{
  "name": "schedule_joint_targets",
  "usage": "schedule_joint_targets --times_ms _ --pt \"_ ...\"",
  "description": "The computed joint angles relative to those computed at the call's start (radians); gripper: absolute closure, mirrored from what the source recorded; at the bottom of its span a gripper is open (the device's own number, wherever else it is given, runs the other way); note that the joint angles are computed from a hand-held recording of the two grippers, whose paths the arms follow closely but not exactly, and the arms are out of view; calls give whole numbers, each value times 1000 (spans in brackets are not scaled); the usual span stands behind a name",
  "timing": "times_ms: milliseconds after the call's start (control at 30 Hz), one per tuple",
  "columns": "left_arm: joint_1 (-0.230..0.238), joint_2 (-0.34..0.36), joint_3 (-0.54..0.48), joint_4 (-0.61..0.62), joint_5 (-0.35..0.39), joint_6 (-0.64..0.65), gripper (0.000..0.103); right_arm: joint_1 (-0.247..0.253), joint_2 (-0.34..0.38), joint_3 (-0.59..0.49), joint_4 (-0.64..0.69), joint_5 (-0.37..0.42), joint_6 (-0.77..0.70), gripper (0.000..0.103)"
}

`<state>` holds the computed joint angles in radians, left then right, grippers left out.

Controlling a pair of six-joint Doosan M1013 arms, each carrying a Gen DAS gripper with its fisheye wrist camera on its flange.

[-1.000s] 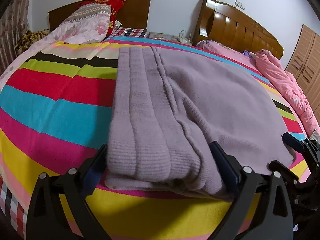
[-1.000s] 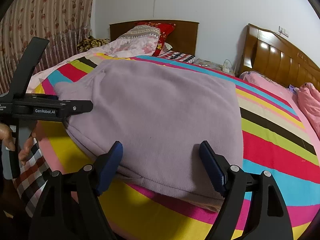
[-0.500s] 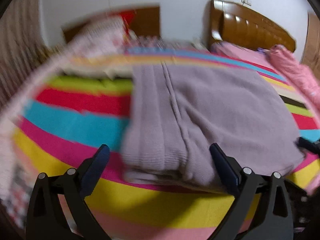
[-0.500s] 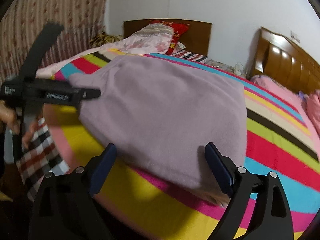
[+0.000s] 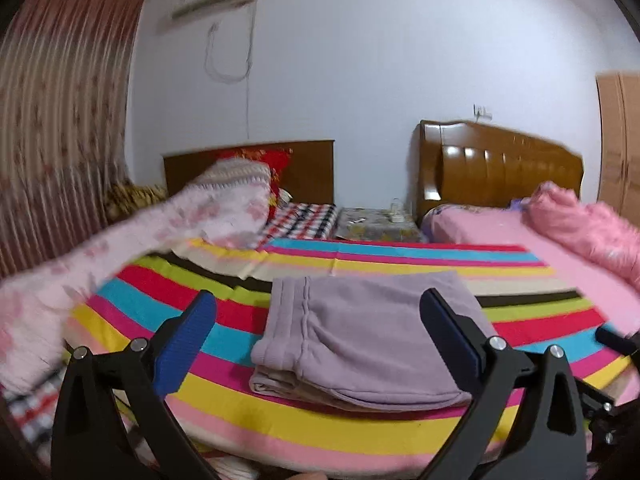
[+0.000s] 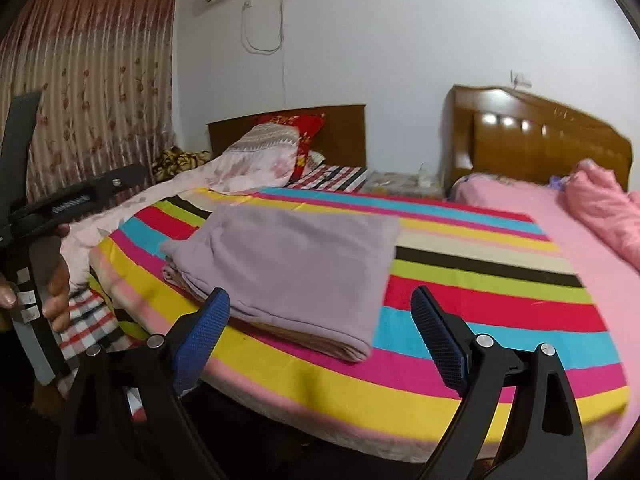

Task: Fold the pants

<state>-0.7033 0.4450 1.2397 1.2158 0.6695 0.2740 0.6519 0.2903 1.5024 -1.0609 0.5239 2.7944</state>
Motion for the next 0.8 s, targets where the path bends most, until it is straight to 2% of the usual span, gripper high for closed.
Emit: schedule_joint_targets --times_ms 133,167,233,300,367,500,800 --pt "-27 0 -3 -113 -6 90 1 20 -8 18 -42 37 51 13" --pt "-29 3 -6 -150 -10 131 1 20 -11 28 -30 26 66 7" --pt "-31 13 -20 -223 -1 222 1 11 -14 42 25 -15 76 5" --pt "-35 28 -39 -220 50 236 1 8 -10 37 64 0 42 5" --pt "-40 34 -47 -192 79 224 1 9 -14 43 18 5 93 5" --pt "-43 33 -40 -202 74 237 1 9 -22 54 -42 11 191 5" --pt "-38 36 -39 -244 74 274 1 20 -21 51 -113 80 294 5"
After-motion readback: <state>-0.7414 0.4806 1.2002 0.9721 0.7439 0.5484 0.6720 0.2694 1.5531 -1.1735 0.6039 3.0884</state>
